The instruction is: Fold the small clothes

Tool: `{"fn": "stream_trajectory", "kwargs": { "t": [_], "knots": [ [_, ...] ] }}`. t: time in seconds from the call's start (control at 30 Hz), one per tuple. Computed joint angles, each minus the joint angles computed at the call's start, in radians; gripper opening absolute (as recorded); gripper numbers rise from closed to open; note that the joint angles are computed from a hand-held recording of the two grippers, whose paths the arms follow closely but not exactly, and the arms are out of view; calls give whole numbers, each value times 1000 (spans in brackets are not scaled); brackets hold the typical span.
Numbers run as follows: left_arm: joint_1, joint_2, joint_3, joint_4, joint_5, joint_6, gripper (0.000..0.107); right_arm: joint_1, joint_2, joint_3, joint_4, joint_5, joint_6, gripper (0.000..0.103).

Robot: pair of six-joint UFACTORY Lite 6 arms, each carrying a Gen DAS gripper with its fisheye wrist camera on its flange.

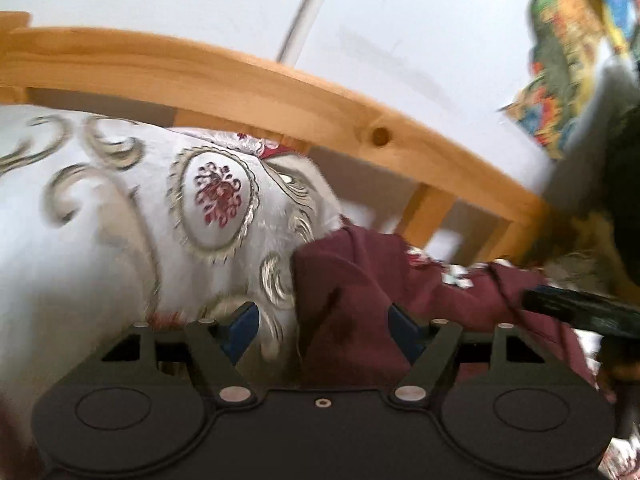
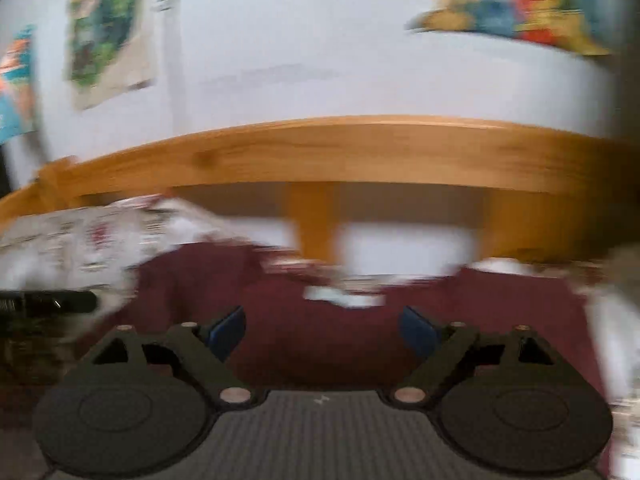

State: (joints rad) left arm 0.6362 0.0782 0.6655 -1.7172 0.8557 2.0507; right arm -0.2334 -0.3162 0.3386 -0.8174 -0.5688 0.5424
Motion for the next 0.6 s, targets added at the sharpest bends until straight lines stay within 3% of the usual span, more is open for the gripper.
{"fn": "stream_trajectory", "kwargs": {
  "t": [0.1,0.23,0.3,0.33,0.37,0.4,0.43,0.47,0.53,0.6],
  "knots": [
    [-111,117,155,-12,-108,-115,74,-125,42,31,75,7,-81,88],
    [-187,168,242,-37,-147,-136,73,-266,220,147,130,-39,-104,88],
    [-220,175,256,-56,-172,-104,57,-330,331,228,20,-69,34,87],
    [-232,174,259,-54,-185,-93,27,-364,382,264,-55,-104,114,86],
    [-250,167,258,-72,-223,-59,13,-382,409,280,-101,-139,152,83],
    [-261,159,249,-112,-241,-8,13,-396,429,295,-159,-169,181,62],
    [-258,156,239,-147,-223,44,10,-393,441,318,-227,-161,216,25],
    [-246,151,224,-185,-181,104,9,-370,444,332,-256,-123,220,13],
    [-224,131,203,-226,-125,194,8,-343,406,299,-188,-94,104,11],
    [-234,114,187,-296,-104,298,8,-316,342,233,-8,-90,-81,10]
  ]
}}
